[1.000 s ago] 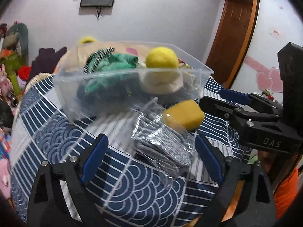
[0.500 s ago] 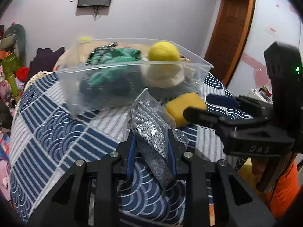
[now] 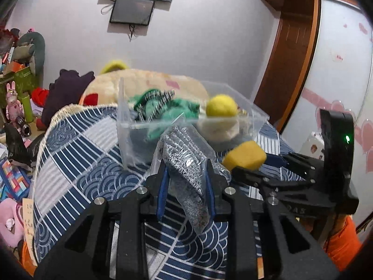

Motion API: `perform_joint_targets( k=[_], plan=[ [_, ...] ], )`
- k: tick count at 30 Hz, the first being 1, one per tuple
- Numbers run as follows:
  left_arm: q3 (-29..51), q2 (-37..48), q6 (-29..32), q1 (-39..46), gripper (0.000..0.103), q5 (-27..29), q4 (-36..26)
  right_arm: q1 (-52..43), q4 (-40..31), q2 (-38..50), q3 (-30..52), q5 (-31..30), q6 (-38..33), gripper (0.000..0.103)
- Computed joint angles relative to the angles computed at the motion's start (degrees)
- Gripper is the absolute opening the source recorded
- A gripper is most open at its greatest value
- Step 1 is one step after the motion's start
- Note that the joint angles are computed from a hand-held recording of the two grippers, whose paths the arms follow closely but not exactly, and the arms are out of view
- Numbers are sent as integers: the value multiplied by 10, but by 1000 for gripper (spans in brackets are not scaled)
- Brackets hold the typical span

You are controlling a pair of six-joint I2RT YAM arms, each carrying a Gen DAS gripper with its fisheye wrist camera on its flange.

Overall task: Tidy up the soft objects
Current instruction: 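Lower sponge and foil pouch into the clear box and release both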

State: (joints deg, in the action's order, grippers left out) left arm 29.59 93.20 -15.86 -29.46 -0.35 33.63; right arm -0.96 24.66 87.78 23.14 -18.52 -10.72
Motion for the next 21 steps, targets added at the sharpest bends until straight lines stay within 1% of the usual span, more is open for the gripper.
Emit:
perform_joint_targets(
  k=[2, 5, 9, 14, 18, 19, 21],
  plan=[
    [0, -18, 7, 6, 28, -3, -4, -4, 2, -34, -14, 6, -5, 61],
    [9, -34, 14, 11, 28, -10, -9, -27, -7, -76, -23, -8, -9, 61],
    [33, -35, 25, 14, 28, -26, -26, -57, -14, -109, -17, -22, -3, 61],
    [75, -20, 39, 20, 28, -37, -46, -70, -6, -103, 7, -15, 20, 61],
    [116, 12, 45, 24, 28, -30, -56, -52, -7, -66, 49, 8, 43, 61],
    [134, 28, 47, 26, 28, -22, -64, -49, -12, -58, 58, 7, 45, 61],
    [156, 50, 48, 24, 28, -23, -73, -47, -20, -35, 80, 7, 48, 61]
  ],
)
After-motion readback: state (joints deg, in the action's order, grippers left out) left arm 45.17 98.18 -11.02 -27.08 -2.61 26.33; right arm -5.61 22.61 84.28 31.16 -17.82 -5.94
